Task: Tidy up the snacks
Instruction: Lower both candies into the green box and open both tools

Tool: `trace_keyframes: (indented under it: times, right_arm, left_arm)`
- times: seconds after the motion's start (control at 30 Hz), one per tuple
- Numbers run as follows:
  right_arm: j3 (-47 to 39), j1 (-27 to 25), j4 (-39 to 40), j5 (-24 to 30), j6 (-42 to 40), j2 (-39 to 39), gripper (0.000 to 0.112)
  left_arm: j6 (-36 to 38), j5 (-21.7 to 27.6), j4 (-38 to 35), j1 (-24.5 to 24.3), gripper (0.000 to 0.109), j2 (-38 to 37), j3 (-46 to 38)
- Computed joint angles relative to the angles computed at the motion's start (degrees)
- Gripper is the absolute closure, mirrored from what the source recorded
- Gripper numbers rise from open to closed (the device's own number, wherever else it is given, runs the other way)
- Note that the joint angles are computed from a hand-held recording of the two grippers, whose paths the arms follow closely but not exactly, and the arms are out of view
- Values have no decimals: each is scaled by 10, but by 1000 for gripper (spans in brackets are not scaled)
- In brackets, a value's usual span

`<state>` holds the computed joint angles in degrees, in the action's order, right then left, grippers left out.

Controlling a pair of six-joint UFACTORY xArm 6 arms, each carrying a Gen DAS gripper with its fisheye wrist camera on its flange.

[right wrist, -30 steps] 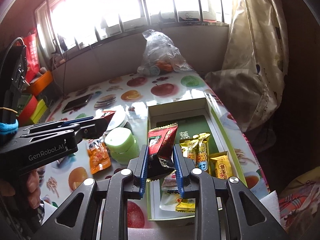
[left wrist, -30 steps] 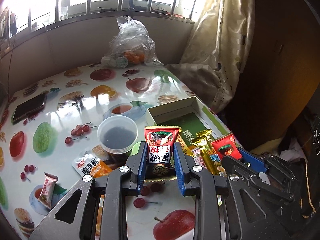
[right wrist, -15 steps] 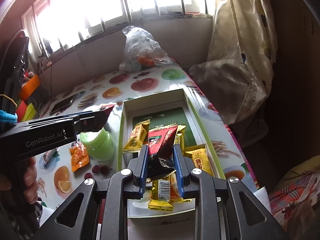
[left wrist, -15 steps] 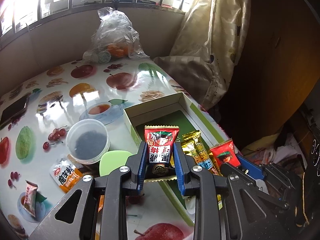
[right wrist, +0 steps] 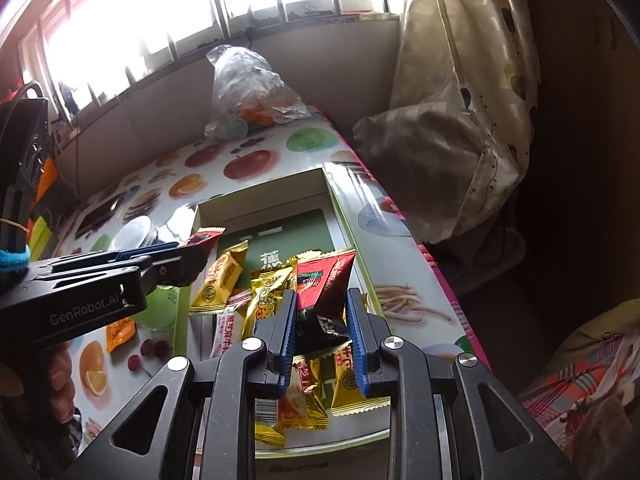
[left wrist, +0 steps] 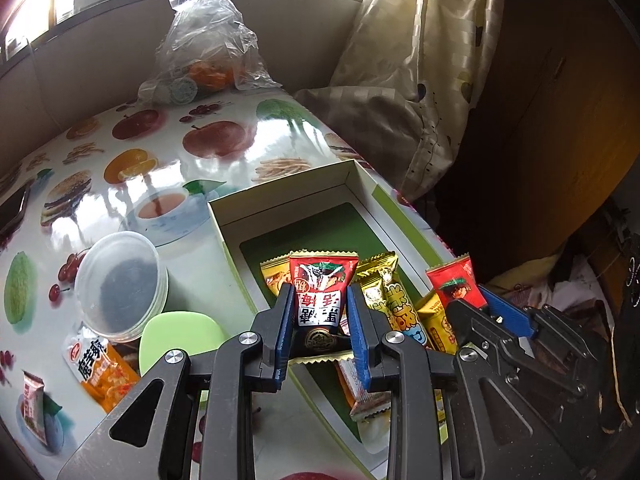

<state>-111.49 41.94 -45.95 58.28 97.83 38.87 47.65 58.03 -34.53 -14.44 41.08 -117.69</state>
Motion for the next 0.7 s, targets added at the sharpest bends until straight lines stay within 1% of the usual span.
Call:
trace_keyframes:
  times: [0.17, 0.7]
  right_arm:
    - [6, -11, 11, -14, -11, 2, 89]
    - [-28, -26, 35, -20, -63, 35, 89]
  left_arm:
    - [-11, -2, 12, -6, 82, 11, -7]
    - [-18, -14, 26, -11, 81, 11, 3]
